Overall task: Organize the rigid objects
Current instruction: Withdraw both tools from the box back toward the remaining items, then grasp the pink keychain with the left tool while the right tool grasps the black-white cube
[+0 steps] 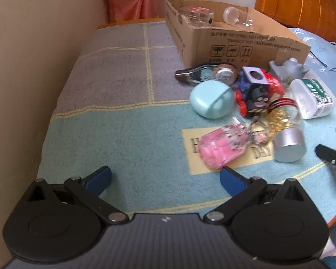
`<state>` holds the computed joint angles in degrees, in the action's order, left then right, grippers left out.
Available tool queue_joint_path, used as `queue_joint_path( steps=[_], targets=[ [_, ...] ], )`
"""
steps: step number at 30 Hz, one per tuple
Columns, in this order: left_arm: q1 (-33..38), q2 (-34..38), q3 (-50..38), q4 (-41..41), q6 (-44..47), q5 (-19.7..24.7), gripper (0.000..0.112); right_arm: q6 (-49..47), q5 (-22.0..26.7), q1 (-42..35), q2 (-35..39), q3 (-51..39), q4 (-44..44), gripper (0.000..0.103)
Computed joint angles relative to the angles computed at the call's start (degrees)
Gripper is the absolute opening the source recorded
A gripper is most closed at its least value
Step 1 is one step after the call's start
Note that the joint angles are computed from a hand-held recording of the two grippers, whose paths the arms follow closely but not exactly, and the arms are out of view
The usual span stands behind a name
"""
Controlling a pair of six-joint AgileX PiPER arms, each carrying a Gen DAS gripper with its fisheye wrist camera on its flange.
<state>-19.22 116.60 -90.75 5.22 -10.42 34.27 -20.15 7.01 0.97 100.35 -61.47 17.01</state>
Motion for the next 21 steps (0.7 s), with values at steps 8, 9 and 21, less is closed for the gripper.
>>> queue_joint_path(
  steps=[8, 9, 21],
  targets=[
    [-1.7, 0.0, -2.8, -2.2, -0.1, -3.8, 0.102, -14.6, -0.5, -0.7, 0.0, 0.4, 13.7, 0.103],
    [-2.2, 1.5, -4.8, -0.4, -2.0, -2.8, 0.102, -15.4, -0.5, -0.7, 0.1, 0.5, 14.5, 0.103],
    [-2.7, 2.5, -3.4, 6.9, -8.1, -0.6, 0.102, -5.7, 6.0, -1.5, 0.3, -3.0, 3.5, 0.103]
  ],
)
